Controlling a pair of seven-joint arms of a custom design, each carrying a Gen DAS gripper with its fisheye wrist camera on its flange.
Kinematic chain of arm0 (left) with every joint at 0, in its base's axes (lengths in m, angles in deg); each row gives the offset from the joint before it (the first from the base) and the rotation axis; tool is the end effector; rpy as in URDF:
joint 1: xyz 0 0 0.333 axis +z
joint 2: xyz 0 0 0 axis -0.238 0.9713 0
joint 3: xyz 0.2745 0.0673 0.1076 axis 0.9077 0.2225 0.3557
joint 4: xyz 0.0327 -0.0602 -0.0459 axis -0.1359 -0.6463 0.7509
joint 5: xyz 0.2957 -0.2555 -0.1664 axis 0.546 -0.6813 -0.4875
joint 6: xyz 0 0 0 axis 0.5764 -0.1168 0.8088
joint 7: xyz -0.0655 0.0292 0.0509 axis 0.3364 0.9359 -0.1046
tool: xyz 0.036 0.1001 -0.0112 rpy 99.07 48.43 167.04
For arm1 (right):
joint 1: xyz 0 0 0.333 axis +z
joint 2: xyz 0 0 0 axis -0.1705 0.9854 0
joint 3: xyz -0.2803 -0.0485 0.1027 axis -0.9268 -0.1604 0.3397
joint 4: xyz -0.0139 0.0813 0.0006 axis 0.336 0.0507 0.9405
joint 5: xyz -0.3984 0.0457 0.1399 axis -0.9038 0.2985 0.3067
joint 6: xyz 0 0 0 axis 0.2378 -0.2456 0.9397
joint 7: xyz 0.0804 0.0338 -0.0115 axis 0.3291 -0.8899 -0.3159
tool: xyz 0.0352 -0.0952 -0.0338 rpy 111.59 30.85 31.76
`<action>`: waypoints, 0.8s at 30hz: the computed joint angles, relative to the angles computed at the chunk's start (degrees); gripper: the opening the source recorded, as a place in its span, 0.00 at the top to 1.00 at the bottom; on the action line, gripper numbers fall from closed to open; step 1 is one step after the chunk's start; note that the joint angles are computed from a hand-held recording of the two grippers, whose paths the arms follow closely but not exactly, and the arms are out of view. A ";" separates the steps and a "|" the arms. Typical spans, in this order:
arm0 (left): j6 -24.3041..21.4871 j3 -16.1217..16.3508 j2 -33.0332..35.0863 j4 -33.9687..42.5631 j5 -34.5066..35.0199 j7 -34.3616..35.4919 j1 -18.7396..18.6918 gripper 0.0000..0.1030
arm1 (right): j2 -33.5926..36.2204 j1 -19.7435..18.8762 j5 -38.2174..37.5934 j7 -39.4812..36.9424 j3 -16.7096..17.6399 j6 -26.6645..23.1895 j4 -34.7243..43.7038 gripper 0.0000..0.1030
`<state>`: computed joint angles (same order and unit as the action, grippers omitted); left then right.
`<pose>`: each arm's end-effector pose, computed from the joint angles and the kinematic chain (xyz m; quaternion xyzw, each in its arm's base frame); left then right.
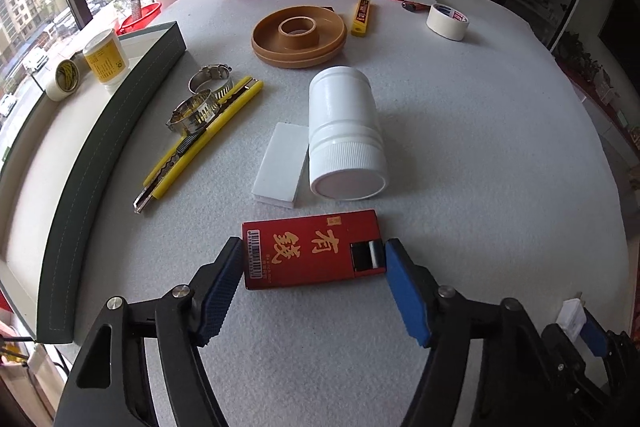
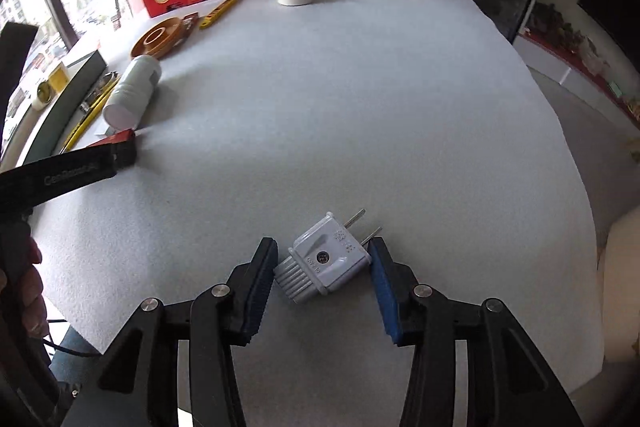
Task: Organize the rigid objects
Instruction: 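Carry the red box and white plug over the grey tray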
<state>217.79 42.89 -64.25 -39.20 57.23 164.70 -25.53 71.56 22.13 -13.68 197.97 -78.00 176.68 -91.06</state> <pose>0.5787 -0.2382 0.4067 -0.5861 0.7747 -0.1979 0.1306 0.4460 0.4011 0.4148 -0.5444 0.8047 -0.1897 0.1420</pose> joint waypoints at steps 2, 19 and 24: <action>0.80 -0.40 -1.88 -2.40 -2.59 3.59 0.35 0.29 | -2.36 -0.05 1.03 1.96 0.06 -0.93 -2.37 0.54; 8.56 0.74 -18.86 -16.63 -19.34 27.07 -0.59 0.28 | -5.49 0.32 -0.11 8.43 2.84 0.35 -1.53 0.54; 10.08 1.78 -20.58 -17.83 -22.94 30.68 -0.60 0.28 | -2.99 1.40 -1.16 8.32 2.83 -1.28 2.29 0.54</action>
<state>227.87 44.67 -84.82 -57.03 34.29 195.38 -26.13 68.57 23.54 -14.84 206.29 -75.16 175.39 -88.76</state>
